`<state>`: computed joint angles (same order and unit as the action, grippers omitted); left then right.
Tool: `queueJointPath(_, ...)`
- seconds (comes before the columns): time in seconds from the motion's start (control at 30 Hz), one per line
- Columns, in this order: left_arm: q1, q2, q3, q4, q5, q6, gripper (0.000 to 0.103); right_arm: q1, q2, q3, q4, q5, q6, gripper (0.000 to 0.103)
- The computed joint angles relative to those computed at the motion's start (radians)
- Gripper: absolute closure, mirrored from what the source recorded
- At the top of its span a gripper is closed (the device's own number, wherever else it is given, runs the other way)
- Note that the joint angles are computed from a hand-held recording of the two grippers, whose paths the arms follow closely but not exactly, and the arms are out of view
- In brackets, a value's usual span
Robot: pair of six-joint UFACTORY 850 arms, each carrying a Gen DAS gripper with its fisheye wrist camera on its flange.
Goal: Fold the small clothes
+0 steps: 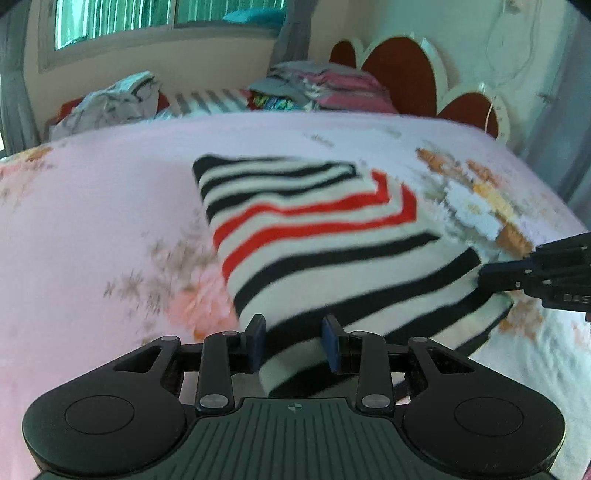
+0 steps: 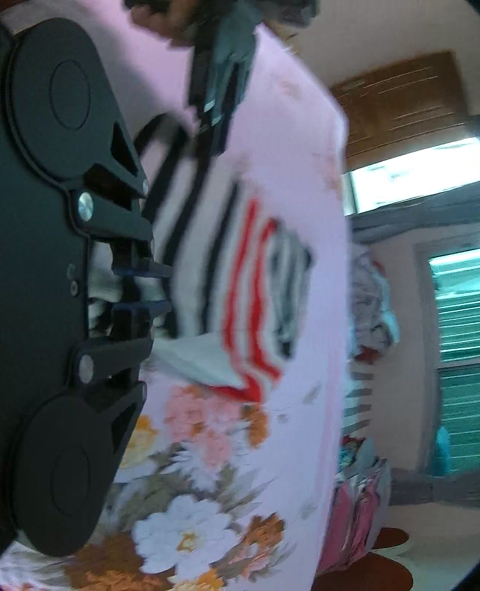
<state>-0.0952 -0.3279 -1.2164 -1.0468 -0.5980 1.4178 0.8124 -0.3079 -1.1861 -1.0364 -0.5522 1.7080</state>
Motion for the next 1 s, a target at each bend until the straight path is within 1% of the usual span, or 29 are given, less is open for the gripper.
queueJointPath(0.03, 0.000, 0.001, 0.006, 0.008, 0.006, -0.003, 0.070, -0.001, -0.008, -0.005, 0.043, -0.008, -0.033, 0.103)
queueJointPath(0.13, -0.010, 0.010, 0.033, 0.015, 0.038, 0.002, 0.070, -0.002, -0.025, 0.008, 0.083, -0.002, -0.016, 0.101)
queueJointPath(0.2, -0.015, 0.019, 0.064, -0.027, 0.068, 0.054, 0.070, 0.010, -0.031, 0.034, 0.019, -0.004, 0.075, 0.101)
queueJointPath(0.27, -0.010, 0.022, 0.078, -0.065, 0.071, 0.074, 0.070, 0.015, -0.028, 0.042, 0.001, -0.009, 0.131, 0.101)
queueJointPath(0.37, -0.007, 0.031, 0.083, -0.051, 0.070, 0.061, 0.070, 0.023, -0.026, 0.038, 0.023, -0.026, 0.108, 0.101)
queueJointPath(0.43, -0.007, 0.037, 0.089, -0.043, 0.075, 0.060, 0.070, 0.016, -0.024, 0.036, 0.041, -0.025, 0.087, 0.101)
queueJointPath(0.47, -0.007, 0.041, 0.091, -0.039, 0.079, 0.052, 0.070, 0.018, -0.022, 0.029, 0.059, -0.045, 0.071, 0.101)
queueJointPath(0.5, -0.007, 0.044, 0.091, -0.034, 0.081, 0.044, 0.070, 0.028, -0.010, 0.032, 0.035, -0.064, 0.097, 0.101)
queueJointPath(0.53, -0.009, 0.050, 0.094, -0.029, 0.087, 0.039, 0.070, 0.041, 0.007, 0.044, -0.023, -0.083, 0.162, 0.101)
queueJointPath(0.57, -0.011, 0.055, 0.098, -0.029, 0.092, 0.040, 0.070, 0.057, 0.019, 0.048, -0.085, -0.123, 0.227, 0.101)
queueJointPath(0.6, -0.014, 0.060, 0.101, -0.030, 0.098, 0.042, 0.070, 0.067, 0.021, 0.045, -0.128, -0.159, 0.257, 0.097)
queueJointPath(0.63, -0.019, 0.064, 0.103, -0.024, 0.108, 0.041, 0.070, 0.077, 0.020, 0.038, -0.166, -0.191, 0.274, 0.096)
queueJointPath(0.67, -0.021, 0.065, 0.105, -0.022, 0.113, 0.040, 0.070, 0.078, 0.017, 0.031, -0.190, -0.205, 0.284, 0.096)
queueJointPath(0.7, -0.023, 0.066, 0.107, -0.023, 0.118, 0.039, 0.070, 0.076, 0.013, 0.024, -0.199, -0.205, 0.284, 0.096)
queueJointPath(0.83, -0.023, 0.067, 0.109, -0.023, 0.121, 0.031, 0.070, 0.048, -0.023, -0.007, -0.185, -0.162, 0.257, 0.095)
queueJointPath(1.0, -0.025, 0.072, 0.116, -0.023, 0.130, 0.024, 0.070, 0.026, -0.049, -0.012, -0.108, -0.115, 0.202, 0.095)
